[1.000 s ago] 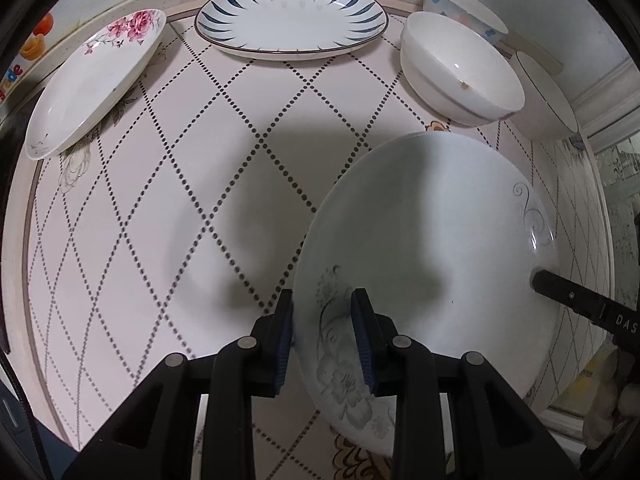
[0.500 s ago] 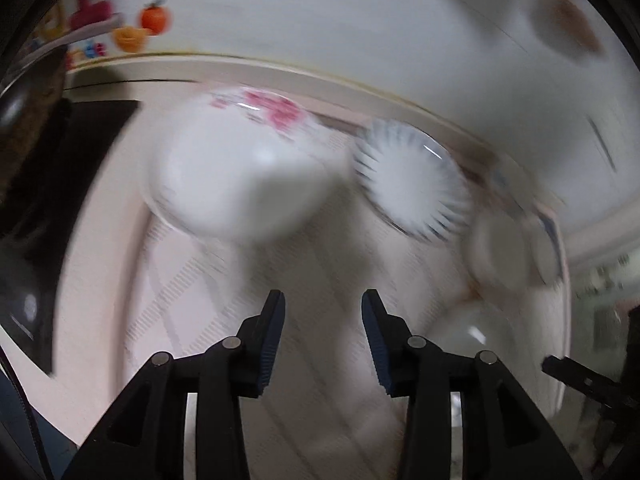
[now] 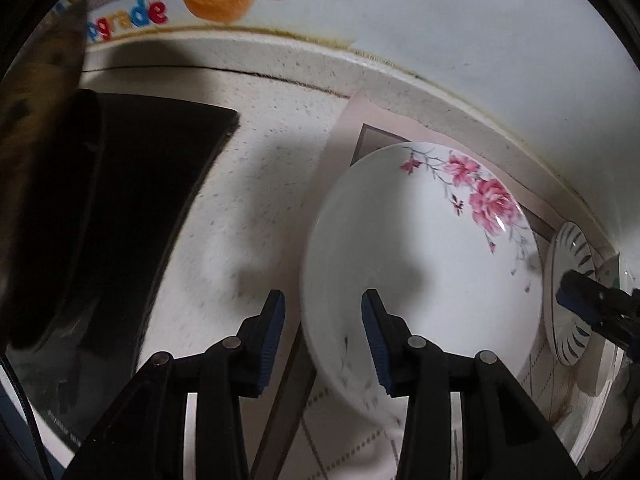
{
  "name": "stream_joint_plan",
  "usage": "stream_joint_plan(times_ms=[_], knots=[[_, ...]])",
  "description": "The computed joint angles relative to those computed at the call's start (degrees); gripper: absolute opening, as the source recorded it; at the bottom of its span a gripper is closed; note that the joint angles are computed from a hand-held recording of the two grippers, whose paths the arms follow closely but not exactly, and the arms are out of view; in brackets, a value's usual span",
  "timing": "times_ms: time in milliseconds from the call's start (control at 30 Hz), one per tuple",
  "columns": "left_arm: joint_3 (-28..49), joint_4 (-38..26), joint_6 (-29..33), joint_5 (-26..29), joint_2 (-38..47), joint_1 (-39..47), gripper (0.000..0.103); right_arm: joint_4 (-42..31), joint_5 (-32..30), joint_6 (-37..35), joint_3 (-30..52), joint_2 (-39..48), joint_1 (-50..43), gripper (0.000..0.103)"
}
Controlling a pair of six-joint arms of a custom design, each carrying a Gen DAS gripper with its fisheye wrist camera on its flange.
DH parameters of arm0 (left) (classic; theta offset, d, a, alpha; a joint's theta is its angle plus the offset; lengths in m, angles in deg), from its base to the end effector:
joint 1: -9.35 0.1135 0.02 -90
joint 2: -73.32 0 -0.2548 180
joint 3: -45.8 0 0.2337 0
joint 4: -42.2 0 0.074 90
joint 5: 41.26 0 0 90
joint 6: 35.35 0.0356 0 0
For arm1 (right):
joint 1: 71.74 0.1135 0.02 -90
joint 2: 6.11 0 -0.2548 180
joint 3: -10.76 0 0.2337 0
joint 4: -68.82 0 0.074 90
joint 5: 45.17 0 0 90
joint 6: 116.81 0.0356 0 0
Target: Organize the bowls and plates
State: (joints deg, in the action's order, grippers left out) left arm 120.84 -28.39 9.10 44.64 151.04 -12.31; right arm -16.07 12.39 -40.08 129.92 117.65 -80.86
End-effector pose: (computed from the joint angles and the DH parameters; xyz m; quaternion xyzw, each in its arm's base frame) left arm 0.2154 -0.0828 0.2467 -0.2097 0.9662 -0.0510 0.1407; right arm 0.3935 -0.0438 0.2026 -0.0360 0.9595 0.2732 0.0584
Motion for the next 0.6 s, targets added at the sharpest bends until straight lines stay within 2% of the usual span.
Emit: stream_joint_plan(times_ms=[167,267,367,600], knots=[[-2.0,6.0,2.3,2.8,1.8,2.5,0.036,0.4,3.1,1.3,5.4,5.6,2.7,0.03],[-2.1,6.7,2.1,0.7,2.1,2.3,0.025,0.3,3.8,0.9,6.7,7.6,3.7,0.017],[-3.5,7.1,2.0,0.3,0.4,2.3,0.019,2.8,5.3,1.3,5.5,7.7,4.4,0.01],[-4.9,4.7,1.4,-1.2,-4.2,0.1,0.016,5.0,5.2,0.5,2.7,6.2,4.0,0.01]])
